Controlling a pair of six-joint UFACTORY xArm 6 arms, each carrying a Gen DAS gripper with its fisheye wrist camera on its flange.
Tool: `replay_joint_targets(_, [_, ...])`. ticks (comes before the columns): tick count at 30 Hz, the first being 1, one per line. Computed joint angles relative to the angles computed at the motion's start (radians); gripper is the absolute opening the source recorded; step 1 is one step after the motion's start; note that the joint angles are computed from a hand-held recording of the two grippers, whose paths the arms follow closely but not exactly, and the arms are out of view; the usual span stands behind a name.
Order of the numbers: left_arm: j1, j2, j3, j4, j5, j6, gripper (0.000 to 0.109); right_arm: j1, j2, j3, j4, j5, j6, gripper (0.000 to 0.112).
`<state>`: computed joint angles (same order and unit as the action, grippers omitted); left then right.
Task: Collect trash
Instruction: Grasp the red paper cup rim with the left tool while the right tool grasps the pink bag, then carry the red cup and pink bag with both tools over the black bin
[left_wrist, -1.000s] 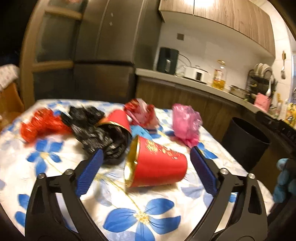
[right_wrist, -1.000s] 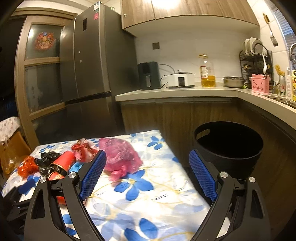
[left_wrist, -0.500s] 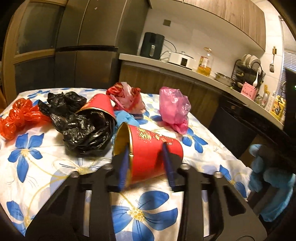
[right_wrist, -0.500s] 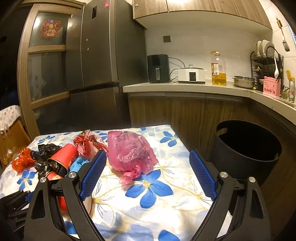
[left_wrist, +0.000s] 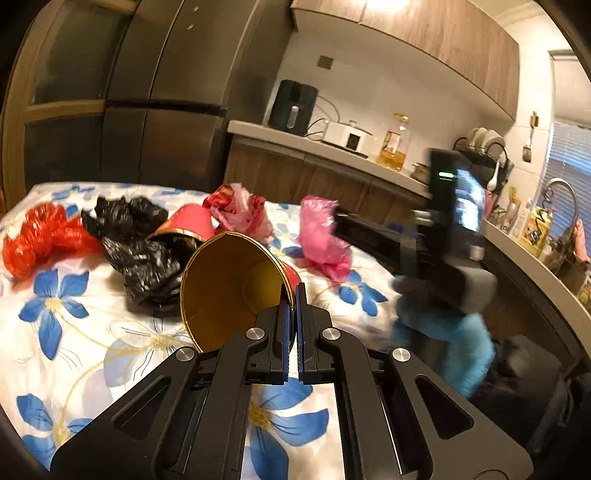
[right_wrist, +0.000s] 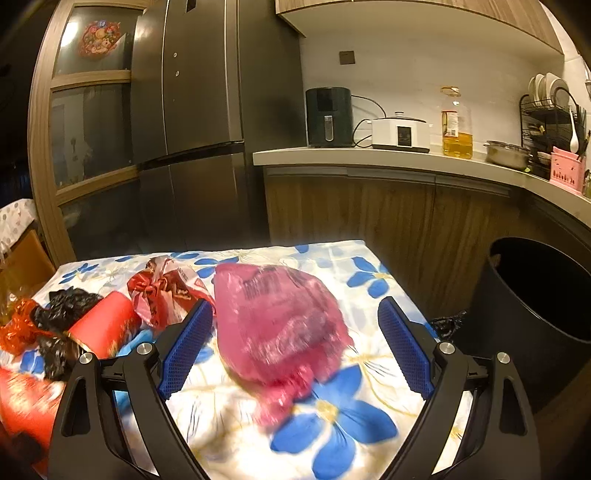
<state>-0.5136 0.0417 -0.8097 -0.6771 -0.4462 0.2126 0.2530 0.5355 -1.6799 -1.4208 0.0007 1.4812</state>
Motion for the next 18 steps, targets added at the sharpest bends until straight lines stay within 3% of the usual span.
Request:
replay_joint_targets(4, [-0.017, -0.025, 0.009, -0.077, -0.026, 0.076, 0.002, 0.019, 0.060, -0.040, 0.261, 0.013, -0.245, 0.087])
replay_joint_targets(7, [-0.018, -0.037, 0.005, -0.132, -0.034, 0.127, 0.002, 0.039, 0.088, -0.044, 0.468, 0.027, -0.449, 0.068])
replay_joint_targets(10, [-0.015, -0.047, 0.008, -0.149, -0.039, 0.144, 0.002, 0.055, 0.102, -0.037, 0.615, 0.033, -0.592, 0.040])
replay_joint_targets(12, [-0.021, -0.044, 0.000, -0.177, -0.040, 0.164, 0.002, 0.063, 0.099, -0.020, 0.722, 0.032, -0.701, 0.014])
replay_joint_targets(13, [-0.019, -0.043, -0.002, -0.180, -0.038, 0.165, 0.002, 0.065, 0.094, -0.005, 0.763, 0.018, -0.743, 0.010])
replay_joint_targets(15, [-0.023, -0.039, -0.015, -0.216, -0.037, 0.192, 0.002, 0.062, 0.083, 0.013, 0.762, 0.003, -0.741, 0.005])
replay_joint_targets(18, [-0.024, -0.040, -0.026, -0.240, -0.034, 0.211, 0.002, 0.040, 0.035, 0.070, 0.647, -0.038, -0.617, 0.004])
